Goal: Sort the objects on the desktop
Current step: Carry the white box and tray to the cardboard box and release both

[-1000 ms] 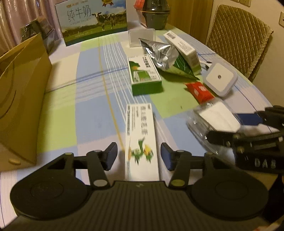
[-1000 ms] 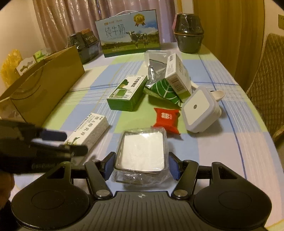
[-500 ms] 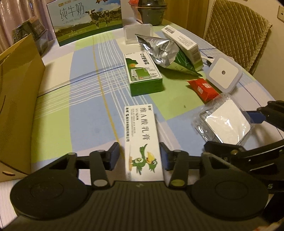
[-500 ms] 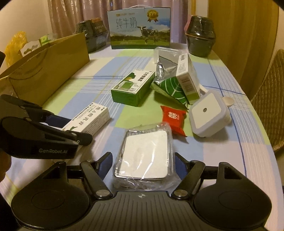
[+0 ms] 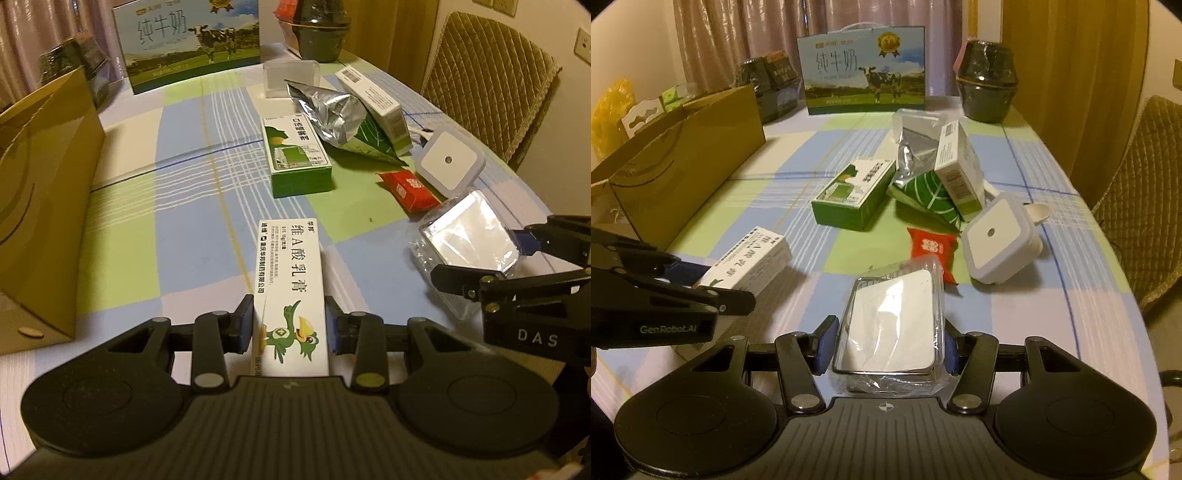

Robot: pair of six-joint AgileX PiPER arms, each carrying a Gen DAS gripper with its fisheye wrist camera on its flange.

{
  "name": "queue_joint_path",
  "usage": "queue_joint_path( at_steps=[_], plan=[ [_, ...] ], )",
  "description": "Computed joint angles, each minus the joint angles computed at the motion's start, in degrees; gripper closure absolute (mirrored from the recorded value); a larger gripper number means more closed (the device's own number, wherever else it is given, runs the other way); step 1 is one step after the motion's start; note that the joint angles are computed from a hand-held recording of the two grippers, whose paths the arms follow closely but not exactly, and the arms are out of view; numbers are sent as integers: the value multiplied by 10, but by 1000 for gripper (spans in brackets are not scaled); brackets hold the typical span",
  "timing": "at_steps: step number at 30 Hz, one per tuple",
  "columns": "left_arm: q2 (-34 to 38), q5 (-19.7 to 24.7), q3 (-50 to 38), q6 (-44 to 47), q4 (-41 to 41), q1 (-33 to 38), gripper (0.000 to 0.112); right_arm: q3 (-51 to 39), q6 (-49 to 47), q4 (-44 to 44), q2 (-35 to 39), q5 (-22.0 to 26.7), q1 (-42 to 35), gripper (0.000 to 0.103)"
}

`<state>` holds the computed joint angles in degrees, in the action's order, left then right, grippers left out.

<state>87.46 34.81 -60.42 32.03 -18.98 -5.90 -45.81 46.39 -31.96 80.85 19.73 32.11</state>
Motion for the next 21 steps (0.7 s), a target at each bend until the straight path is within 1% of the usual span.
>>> queue_joint_path(
  at_steps=[4, 7, 11, 14, 16, 18, 20, 21],
  plan=[
    [-20, 16, -8, 7, -13, 13, 79, -17, 7, -1, -13, 21, 13, 51],
    [-33, 36, -26, 17, -27, 30, 79, -45, -22, 30, -17, 25, 17, 51],
    [-43, 73, -76, 33, -42, 74, 79, -112, -69, 68, 2, 27, 31, 51],
    [-40, 108, -134, 51, -63, 131, 79, -184, -114, 112, 37, 20, 49, 51],
    [-27, 137, -182, 65, -78, 175, 79, -238, -129, 127, 69, 18, 69, 51],
    [-12, 152, -222, 83, -86, 214, 79, -295, -147, 137, 108, 17, 90, 51],
    [8, 159, -264, 96, -87, 251, 79, -372, -166, 142, 157, 35, 111, 51],
    [27, 171, -295, 100, -88, 271, 79, -414, -181, 154, 185, 45, 119, 51]
  ],
)
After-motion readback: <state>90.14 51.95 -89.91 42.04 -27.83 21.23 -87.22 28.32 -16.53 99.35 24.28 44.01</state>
